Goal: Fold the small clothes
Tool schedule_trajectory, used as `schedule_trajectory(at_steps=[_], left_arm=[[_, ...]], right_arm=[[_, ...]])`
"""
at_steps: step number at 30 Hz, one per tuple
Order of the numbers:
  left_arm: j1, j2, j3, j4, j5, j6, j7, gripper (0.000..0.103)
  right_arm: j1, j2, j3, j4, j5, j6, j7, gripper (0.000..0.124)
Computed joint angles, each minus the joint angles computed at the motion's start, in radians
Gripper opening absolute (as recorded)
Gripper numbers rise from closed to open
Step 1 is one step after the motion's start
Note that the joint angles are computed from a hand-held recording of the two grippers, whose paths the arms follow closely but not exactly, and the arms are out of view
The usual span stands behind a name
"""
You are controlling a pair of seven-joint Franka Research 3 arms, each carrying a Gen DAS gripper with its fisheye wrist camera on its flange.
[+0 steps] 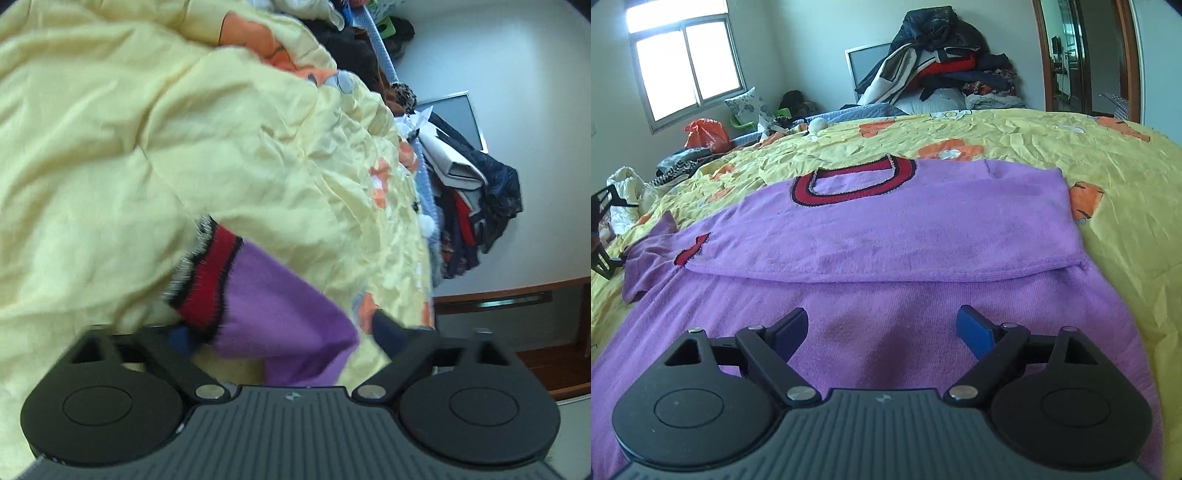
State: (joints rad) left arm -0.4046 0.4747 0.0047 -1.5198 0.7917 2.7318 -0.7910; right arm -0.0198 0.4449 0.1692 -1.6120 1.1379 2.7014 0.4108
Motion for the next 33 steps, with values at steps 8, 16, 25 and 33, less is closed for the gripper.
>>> schedule_trajectory(at_steps=[8,16,25,33], left_arm=[[-0.011,-0.096,0.010,-0.114,0.081,-0.041,-0.003,0.005],[-0.018,-0.299,-0.072,-0.241,0.265,-0.280,-0.002,0.004],[0.003,-0.584,-0.244,-0.423,0.242,-0.627,0.019,0.004],[0.068,-0.748,-0.302,-0.680,0.019,-0.587,-0.044,0.009]], right_arm=[[-0.003,0.001,0.002,0.001,0.008,-0.003,-0.002,0.088],[-0.002,0.001,0.001,0.002,0.006,-0.002,-0.002,0.089],[0.004,-0.003,0.000,-0.002,-0.011,0.009,0.000,0.089],[0.022,-0.010,-0.004,-0.017,-0.052,0.033,0.006,0.093]])
